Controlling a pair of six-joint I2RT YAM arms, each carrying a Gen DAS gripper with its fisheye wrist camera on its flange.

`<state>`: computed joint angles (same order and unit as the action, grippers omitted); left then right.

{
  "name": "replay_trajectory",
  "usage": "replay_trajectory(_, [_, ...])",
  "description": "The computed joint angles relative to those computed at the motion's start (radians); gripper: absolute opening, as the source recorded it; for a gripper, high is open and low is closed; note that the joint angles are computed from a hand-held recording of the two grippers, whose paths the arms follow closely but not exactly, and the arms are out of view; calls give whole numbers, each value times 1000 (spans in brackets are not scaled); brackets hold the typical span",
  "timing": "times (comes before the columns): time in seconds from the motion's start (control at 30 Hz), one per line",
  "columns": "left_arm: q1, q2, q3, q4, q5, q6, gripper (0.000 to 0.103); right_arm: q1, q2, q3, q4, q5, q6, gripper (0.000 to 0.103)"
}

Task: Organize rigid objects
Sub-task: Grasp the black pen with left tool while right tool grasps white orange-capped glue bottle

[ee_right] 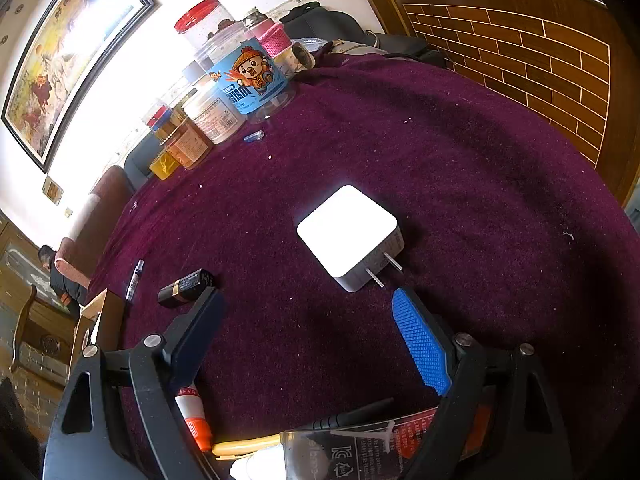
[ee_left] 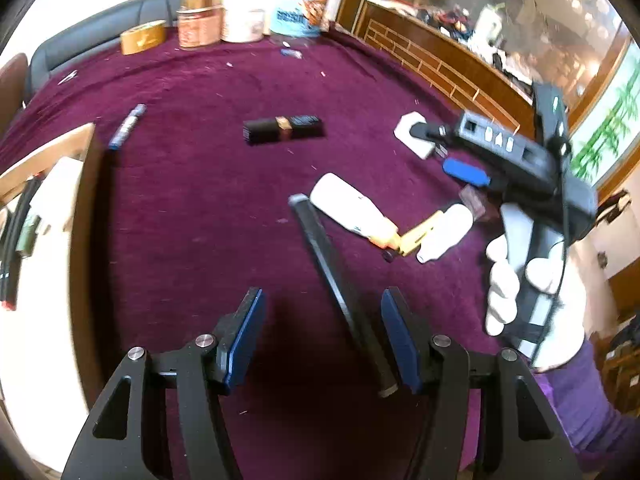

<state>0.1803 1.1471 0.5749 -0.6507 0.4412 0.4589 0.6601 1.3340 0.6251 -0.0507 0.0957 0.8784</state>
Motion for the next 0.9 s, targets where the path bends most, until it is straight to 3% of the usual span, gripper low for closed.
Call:
replay_trajectory(0.17, [-158,14,-82,183,-135,-115,53,2,0,0,1,1,2,86])
replay_trajectory(0.2, [-168,-5,-98,204,-149,-119,48,2,0,-1,2,1,2,86])
replay_trajectory(0.27, [-129,-17,-99,182,-111,-99,16,2,1,-2,4,1,5,86])
replay_trajectory(0.33, [-64,-10,-87,145,-63,-71,11,0,2,0,5,-1,4,86])
replay_trajectory(0.5, [-18,6,-84,141,-51,-76,12,0,7,5,0,1,0,86])
replay_trajectory(0.6, [-89,-38,-124,205,-96,-123,23,0,9,8,-3,3,-2,86])
replay_trajectory(0.7, [-137,-72,-163,261,-142,-125,19,0,8,7,-3,3,-3,86])
replay_trajectory(0.73, [-101,-48,-151,251,-92,-107,12,-2,7,6,-1,0,-1,86])
replay_trajectory(0.77, [-32,-10,-121,199,-10,-78,12,-3,6,8,-5,-1,2,86])
replay_trajectory(0.83, [56,0,-96,137,61,-34,12,5,-9,16,-33,5,4,86])
replay_trajectory(0.9, [191,-15,-63,27,166,74,12,56,-43,34,-79,44,-15,86])
